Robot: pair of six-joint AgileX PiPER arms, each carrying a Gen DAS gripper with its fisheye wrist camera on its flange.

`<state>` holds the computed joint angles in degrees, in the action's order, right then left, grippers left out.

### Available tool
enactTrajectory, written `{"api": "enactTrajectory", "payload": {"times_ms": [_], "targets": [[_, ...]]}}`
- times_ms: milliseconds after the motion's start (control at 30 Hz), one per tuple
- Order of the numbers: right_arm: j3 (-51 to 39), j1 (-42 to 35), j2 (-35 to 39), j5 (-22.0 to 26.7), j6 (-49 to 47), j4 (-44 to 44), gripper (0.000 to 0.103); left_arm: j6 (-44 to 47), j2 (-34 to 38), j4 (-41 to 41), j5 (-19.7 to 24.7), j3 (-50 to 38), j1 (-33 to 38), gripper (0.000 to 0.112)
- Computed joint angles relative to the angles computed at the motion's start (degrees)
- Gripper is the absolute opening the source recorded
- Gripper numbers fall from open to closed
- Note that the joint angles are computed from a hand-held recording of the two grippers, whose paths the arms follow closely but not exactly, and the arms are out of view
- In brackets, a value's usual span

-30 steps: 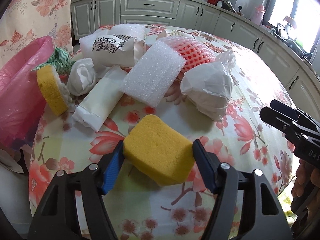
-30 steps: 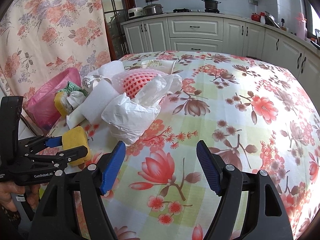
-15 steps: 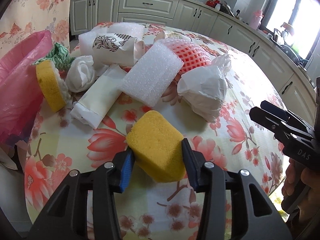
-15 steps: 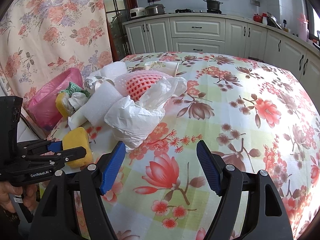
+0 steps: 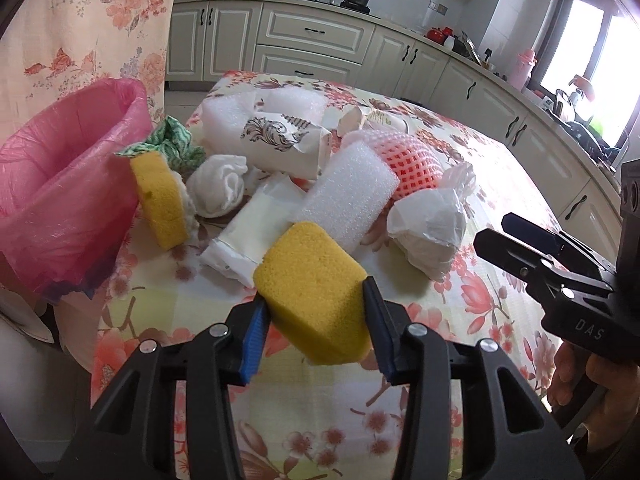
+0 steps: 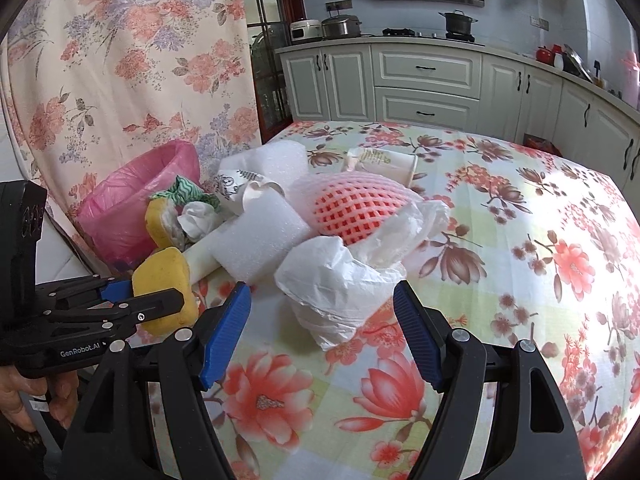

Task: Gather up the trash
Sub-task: 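Lift the yellow sponge with the left gripper while the right gripper grasps a white foam block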

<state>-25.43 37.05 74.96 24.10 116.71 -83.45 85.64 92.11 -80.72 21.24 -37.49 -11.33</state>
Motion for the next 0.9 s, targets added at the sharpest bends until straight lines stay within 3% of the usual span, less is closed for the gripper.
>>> {"api": "enactTrajectory", "payload": {"times_ms": [433, 900], "targets": [[-14.1, 0.0, 12.5, -3.8, -6.8, 5.2, 0.07, -1.7, -4.0, 5.2, 6.8, -3.4, 13.3, 0.043], [-26.3, -5.4, 24.5, -3.3, -23.7, 22.6, 0.07, 0.0, -4.6, 5.4, 12.6, -5.9, 22.7, 0.044]]}}
